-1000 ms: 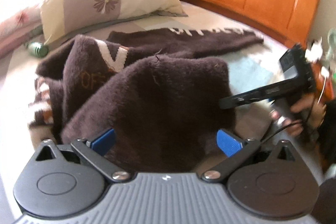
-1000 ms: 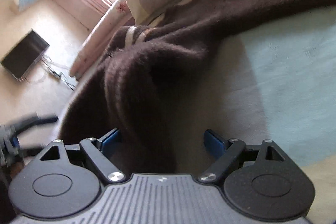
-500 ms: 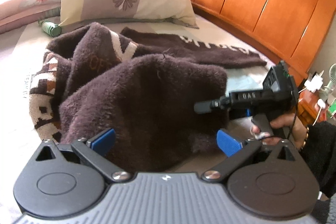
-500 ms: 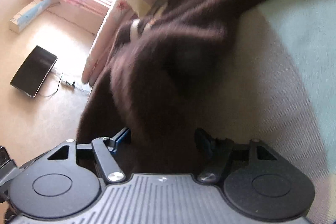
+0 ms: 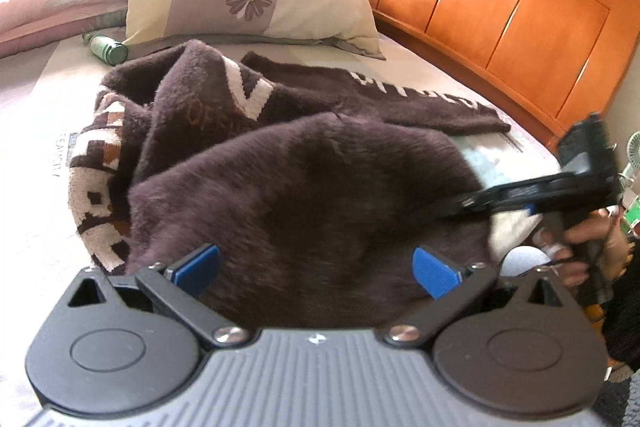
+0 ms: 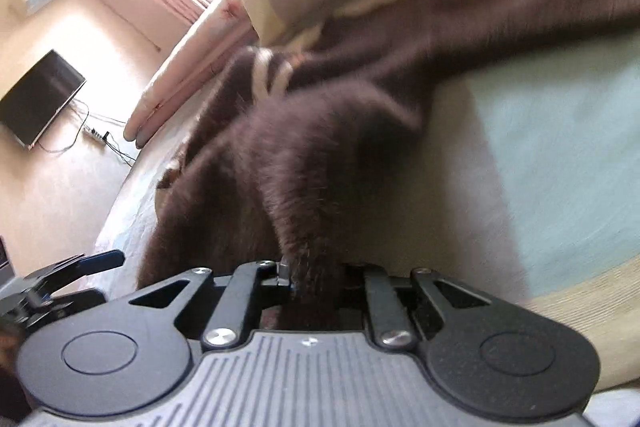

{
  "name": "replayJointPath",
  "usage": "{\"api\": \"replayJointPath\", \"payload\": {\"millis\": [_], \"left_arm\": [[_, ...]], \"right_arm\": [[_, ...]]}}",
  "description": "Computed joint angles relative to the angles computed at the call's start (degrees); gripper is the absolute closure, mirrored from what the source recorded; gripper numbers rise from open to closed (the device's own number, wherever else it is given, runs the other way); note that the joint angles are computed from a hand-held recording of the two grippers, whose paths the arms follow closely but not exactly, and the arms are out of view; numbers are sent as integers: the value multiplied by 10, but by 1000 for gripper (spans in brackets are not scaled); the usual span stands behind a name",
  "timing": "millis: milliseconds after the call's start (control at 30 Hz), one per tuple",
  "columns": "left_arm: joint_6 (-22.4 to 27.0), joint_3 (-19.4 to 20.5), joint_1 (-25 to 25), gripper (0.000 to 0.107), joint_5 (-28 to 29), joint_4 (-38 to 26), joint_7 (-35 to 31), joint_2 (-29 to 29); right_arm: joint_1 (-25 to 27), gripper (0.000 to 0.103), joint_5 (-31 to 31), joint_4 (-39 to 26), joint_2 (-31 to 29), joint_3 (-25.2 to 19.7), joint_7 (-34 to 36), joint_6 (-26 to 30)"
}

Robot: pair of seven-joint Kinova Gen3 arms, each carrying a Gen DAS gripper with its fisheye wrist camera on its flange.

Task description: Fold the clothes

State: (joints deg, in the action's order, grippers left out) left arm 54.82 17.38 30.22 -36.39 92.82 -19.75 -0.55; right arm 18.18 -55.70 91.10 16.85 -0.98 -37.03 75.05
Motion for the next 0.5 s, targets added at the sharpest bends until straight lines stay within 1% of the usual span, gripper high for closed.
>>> {"api": "replayJointPath", "payload": {"millis": [133,200,300,333,400,433,467,500], "left_arm": [[-12,0,-2,5,0,7,2,-5],[-20,-1,-5,5,2,10,2,-6],[-27,-1,-9,5,7,11,-5,-7],[-27,-1,-11,5,10,11,-8,-7],[-25,-1,-12,5,10,11,-9,-7],[-24,-1,-13,5,10,10,-9,-7],[-25,-1,-14,5,11,11,-10,-8],[-27,-2,-15,5,12,11,-11,-8]], "right_arm": [[13,86,31,-35,-11,15,-11,16],[11,86,54,-44,-10,20,-28,8],[18,85,96,-59,9,25,-50,35],[16,84,110,-59,12,23,-54,38],[13,77,134,-60,9,18,-63,30],[8,77,137,-61,8,24,-60,29],[14,73,132,-65,7,21,-58,30],[31,69,117,-72,9,14,-54,36]]}}
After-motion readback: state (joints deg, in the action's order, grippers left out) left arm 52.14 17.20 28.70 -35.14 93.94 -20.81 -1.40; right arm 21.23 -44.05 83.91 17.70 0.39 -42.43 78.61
